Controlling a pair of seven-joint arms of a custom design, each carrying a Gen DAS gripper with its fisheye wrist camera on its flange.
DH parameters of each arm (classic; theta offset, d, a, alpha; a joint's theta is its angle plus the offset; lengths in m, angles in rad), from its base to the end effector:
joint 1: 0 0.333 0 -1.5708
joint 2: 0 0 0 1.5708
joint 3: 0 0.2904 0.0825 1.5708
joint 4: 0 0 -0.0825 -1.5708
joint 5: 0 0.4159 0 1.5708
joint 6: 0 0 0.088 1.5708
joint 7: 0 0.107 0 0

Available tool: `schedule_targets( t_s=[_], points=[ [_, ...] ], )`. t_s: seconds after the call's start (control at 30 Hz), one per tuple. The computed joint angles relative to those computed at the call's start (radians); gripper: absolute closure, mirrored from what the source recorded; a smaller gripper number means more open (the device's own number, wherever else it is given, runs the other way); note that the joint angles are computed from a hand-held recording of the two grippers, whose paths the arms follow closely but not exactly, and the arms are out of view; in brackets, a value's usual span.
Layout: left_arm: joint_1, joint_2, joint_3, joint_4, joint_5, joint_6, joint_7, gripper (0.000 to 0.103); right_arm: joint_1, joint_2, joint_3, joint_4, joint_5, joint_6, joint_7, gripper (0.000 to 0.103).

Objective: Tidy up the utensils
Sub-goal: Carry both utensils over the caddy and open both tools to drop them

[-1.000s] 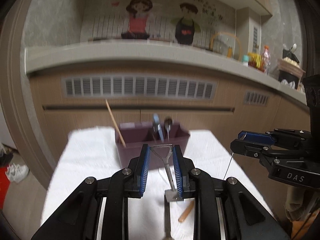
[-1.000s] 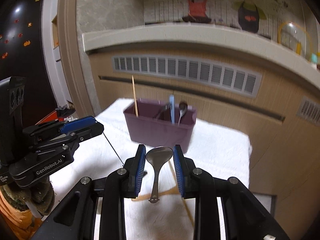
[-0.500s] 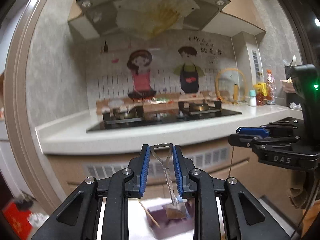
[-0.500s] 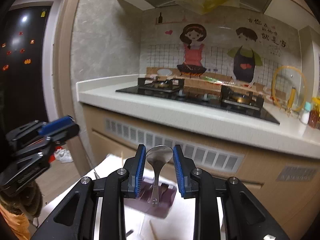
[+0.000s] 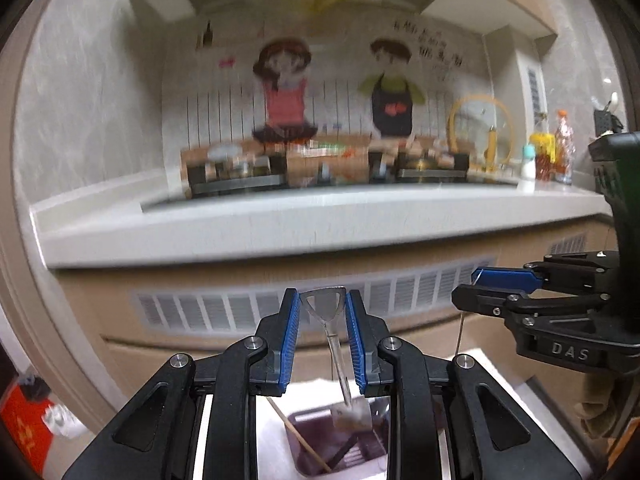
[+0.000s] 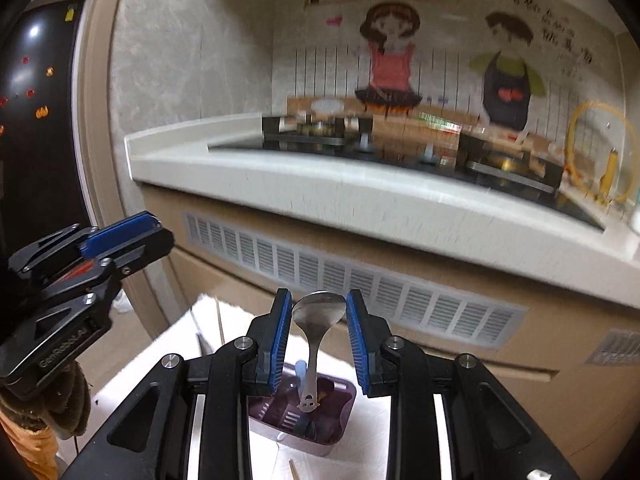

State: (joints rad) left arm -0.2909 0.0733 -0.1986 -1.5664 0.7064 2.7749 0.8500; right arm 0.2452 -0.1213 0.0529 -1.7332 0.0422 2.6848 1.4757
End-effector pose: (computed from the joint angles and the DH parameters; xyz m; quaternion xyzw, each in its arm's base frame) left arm 0.5692 -0.3291 0.6957 -0.4964 0.6502 -0.4493 0.3591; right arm 0.5750 0.1776 0.7227 -0.7091 0.4857 -0.3113 0.4054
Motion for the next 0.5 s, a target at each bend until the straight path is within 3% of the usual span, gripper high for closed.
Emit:
schedule_targets(
  t_s=[0.5],
  points=[
    [-0.017, 0.138, 0.008, 0.012, -0.285, -0.078, 0.161, 0.079, -0.009, 0.183, -0.001, 0.065, 0.107, -0.125, -0.047, 0.077]
  ],
)
